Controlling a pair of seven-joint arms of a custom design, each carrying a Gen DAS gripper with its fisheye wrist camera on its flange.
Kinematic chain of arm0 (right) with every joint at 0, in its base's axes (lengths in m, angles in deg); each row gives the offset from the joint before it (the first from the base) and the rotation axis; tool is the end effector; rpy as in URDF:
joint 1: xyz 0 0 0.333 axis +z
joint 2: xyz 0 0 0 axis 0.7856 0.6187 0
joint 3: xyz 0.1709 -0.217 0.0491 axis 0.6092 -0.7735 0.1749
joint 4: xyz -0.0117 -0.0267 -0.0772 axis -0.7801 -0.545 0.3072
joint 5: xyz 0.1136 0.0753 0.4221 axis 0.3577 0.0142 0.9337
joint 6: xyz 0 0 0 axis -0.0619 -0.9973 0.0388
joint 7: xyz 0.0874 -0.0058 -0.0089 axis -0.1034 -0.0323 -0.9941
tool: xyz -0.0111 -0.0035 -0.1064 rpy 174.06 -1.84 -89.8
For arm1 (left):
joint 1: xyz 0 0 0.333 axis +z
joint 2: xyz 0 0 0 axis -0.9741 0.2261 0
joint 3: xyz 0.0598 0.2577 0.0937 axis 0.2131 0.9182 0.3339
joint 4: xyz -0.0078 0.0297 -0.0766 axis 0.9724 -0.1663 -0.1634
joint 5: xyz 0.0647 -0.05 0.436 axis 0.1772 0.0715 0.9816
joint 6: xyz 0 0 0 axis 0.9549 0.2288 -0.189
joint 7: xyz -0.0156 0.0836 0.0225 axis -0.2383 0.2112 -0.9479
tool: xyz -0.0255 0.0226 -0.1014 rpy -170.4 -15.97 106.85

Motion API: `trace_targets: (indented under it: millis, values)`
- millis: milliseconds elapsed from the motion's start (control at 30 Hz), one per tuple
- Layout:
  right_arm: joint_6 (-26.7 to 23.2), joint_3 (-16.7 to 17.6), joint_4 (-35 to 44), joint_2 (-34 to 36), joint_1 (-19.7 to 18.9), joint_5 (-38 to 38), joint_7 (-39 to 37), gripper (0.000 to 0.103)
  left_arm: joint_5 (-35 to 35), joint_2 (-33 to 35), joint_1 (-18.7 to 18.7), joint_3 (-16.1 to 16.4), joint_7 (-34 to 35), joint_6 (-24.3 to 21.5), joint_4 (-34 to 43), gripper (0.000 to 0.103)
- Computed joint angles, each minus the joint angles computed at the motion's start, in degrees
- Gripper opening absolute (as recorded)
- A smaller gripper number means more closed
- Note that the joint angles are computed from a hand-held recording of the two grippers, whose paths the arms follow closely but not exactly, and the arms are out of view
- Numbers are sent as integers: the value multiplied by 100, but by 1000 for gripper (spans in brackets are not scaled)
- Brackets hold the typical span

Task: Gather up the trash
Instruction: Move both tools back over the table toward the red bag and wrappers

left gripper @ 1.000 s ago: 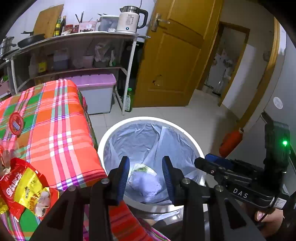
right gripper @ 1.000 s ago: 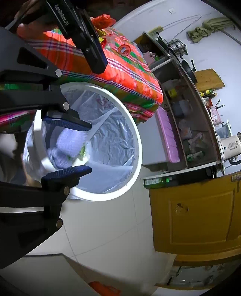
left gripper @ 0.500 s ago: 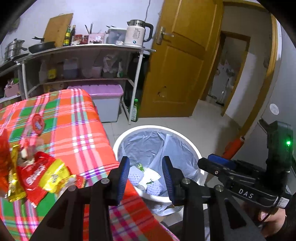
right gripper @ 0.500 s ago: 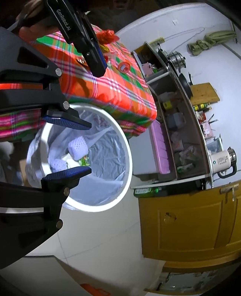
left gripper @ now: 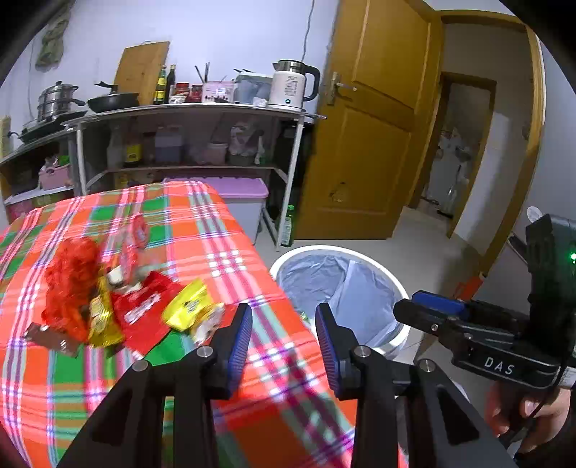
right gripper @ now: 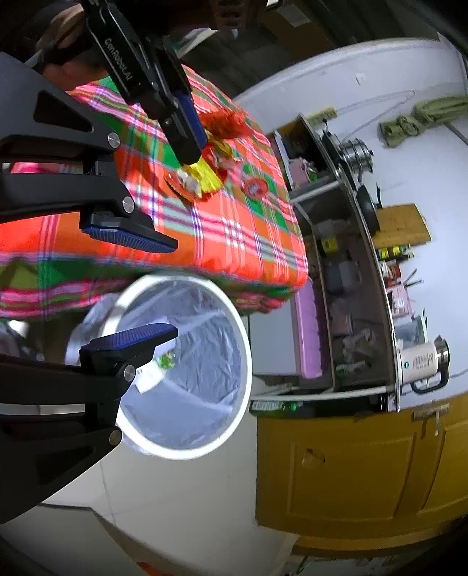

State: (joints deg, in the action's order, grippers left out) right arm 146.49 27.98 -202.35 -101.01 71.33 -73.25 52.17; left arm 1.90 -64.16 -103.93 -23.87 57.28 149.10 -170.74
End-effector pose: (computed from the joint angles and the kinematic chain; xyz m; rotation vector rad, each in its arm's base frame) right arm 0.4666 0.2882 0.5182 -1.6127 1.6578 -0.4882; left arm 0.5039 -0.4612 0.5156 -1.4097 2.0970 -1.2168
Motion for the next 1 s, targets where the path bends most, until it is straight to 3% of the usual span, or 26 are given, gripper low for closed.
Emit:
trace_targets:
  millis: [167,500,867,1000]
  values:
    - [-17,-8,136,141,201,148,-227,42,202,-406,125,-4,-336,55,-478,36]
    - [-13,-37,468,514,470,447,-714,42,362,-1107,741,-341,-769,48,-1246,36]
    - [-40,-109,1127,1191,728,953,-1673,42,597,-1432,1370,-610,-1179,-55,-1512,36]
    - [-72,-61,1426,1477,727,925,-1884,53,842,-1458,1571,-622,-1397,-142,-1491,36]
